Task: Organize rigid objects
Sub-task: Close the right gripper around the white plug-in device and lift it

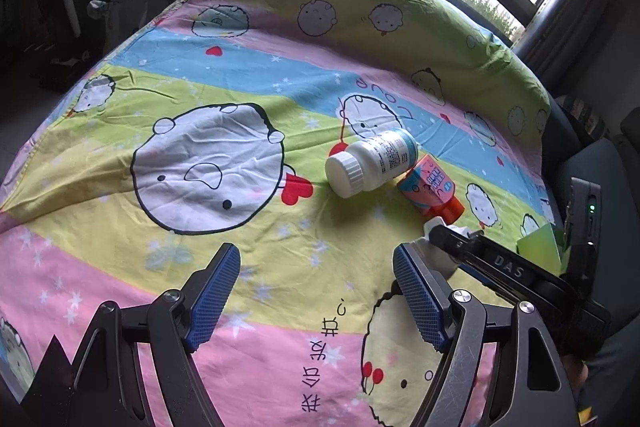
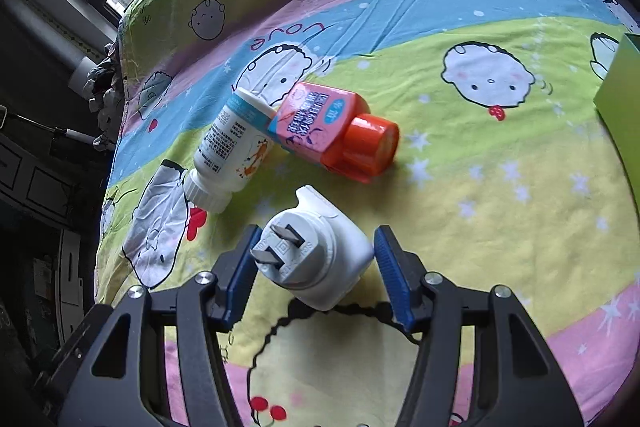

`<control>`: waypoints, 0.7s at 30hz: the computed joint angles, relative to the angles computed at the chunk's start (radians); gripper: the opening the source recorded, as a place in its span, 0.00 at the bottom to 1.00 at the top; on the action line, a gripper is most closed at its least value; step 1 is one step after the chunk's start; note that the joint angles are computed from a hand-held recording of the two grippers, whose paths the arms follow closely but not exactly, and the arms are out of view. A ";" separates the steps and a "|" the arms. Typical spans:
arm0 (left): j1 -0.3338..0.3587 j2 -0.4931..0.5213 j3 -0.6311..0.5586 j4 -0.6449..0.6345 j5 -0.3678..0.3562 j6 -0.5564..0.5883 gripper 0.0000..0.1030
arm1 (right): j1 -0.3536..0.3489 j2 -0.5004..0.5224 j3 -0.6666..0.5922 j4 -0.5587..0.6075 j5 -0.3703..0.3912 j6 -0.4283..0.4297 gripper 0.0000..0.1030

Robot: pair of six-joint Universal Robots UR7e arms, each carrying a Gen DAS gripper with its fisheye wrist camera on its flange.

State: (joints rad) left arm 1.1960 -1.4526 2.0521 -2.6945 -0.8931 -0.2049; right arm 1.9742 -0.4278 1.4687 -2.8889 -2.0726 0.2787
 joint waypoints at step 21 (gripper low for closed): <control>-0.064 0.283 0.085 -0.266 0.165 0.266 0.88 | -0.050 -0.157 0.297 -0.248 -0.069 -0.101 0.72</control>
State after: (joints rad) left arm 1.1316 -1.1698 2.1369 -2.9602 -0.7283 0.0613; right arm 1.9241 -0.5852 1.7655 -3.1366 -2.1415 0.1775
